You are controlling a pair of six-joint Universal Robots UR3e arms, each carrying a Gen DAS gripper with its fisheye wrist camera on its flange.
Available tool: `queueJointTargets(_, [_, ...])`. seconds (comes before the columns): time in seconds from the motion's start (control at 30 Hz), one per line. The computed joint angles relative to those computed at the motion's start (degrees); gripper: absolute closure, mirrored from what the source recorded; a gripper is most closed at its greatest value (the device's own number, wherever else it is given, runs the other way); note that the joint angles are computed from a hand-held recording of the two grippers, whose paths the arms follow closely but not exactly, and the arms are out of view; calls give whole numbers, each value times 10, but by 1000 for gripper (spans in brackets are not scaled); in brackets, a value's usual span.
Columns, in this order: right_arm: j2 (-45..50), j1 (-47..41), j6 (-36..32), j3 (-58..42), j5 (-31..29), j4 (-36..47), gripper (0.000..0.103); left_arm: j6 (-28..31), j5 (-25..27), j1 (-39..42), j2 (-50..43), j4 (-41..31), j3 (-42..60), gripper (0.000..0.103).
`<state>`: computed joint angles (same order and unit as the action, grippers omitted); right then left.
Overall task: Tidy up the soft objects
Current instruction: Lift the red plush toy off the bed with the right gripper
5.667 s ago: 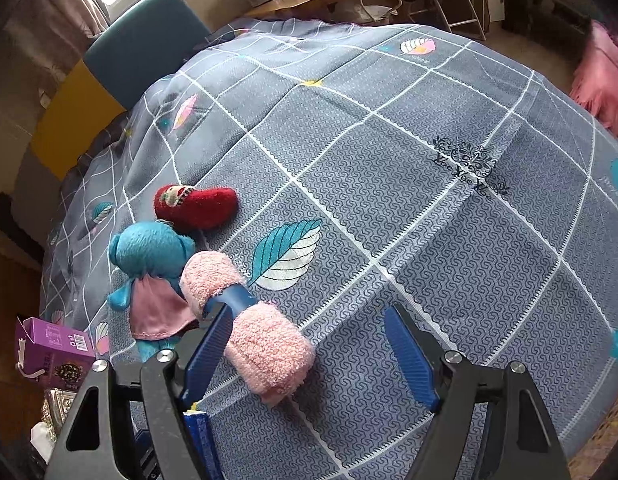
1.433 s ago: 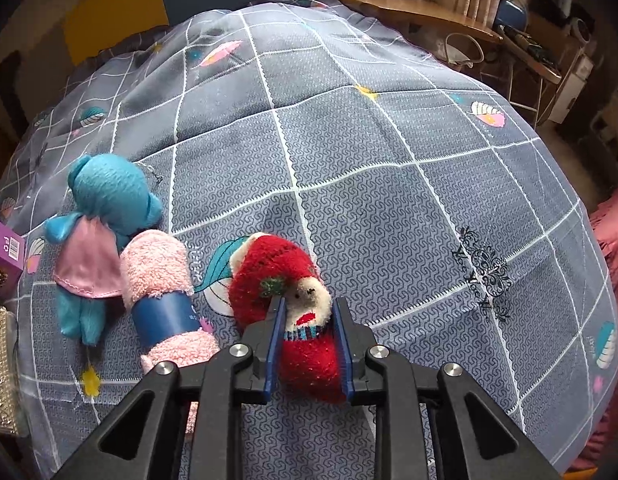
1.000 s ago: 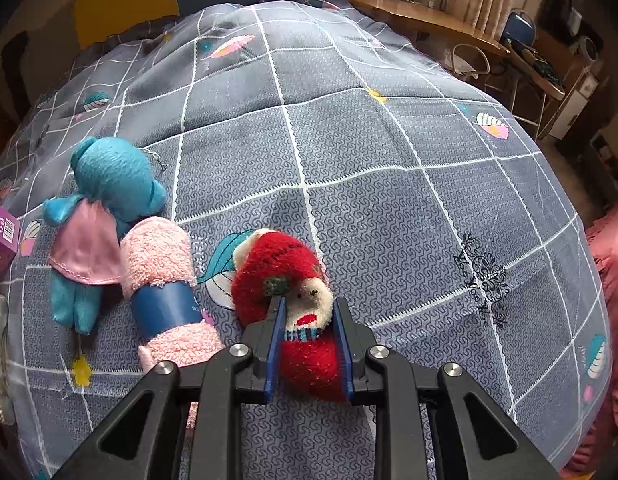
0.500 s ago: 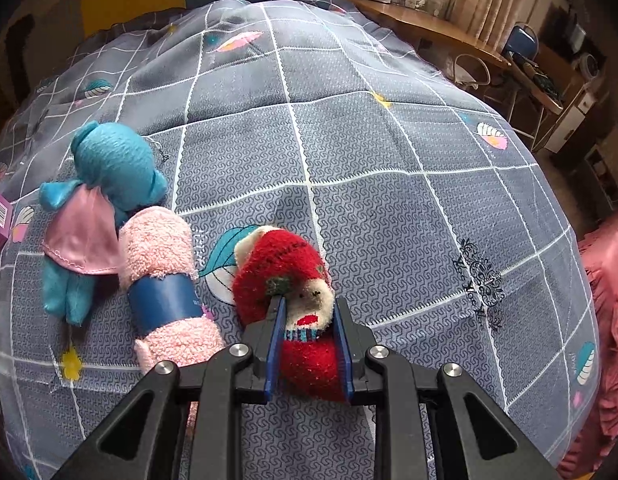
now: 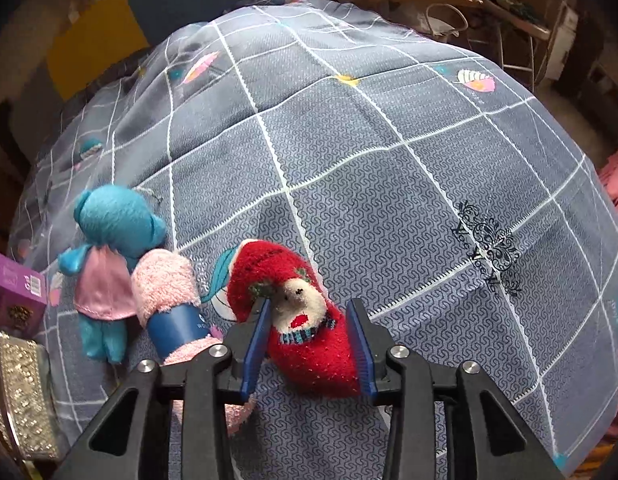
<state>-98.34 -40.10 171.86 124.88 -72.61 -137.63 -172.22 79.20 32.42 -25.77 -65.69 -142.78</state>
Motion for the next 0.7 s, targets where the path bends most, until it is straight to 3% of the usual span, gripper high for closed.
queueJointTargets(0.03, [-9,-5,0,6,12,-5,44,-2,0,-8,-2,1,4,26])
queueJointTargets(0.1, [-12,4,-4,9,11,-15,39,-24,18,-52,-42,44,9,26])
queueJointTargets(0.27, [50,99,-5,-17,-118,-54,37,-69,63,-149,-112,110,25,26])
queueJointTargets(0.3, [62,112,-9,-23,-134,-56,38,-80,75,-169,-125,122,28,26])
queueJointTargets(0.37, [82,144,-20,-30,-178,-63,54,-95,95,-202,-143,143,33,26])
queueJointTargets(0.4, [75,150,-28,-21,-187,-72,57,-102,109,-220,-153,156,35,26])
queueJointTargets(0.43, [69,151,-30,-18,-187,-75,67,-112,125,-241,-162,169,36,26])
queueJointTargets(0.7, [59,135,6,-16,-201,-66,69,-128,180,-324,-212,217,53,26])
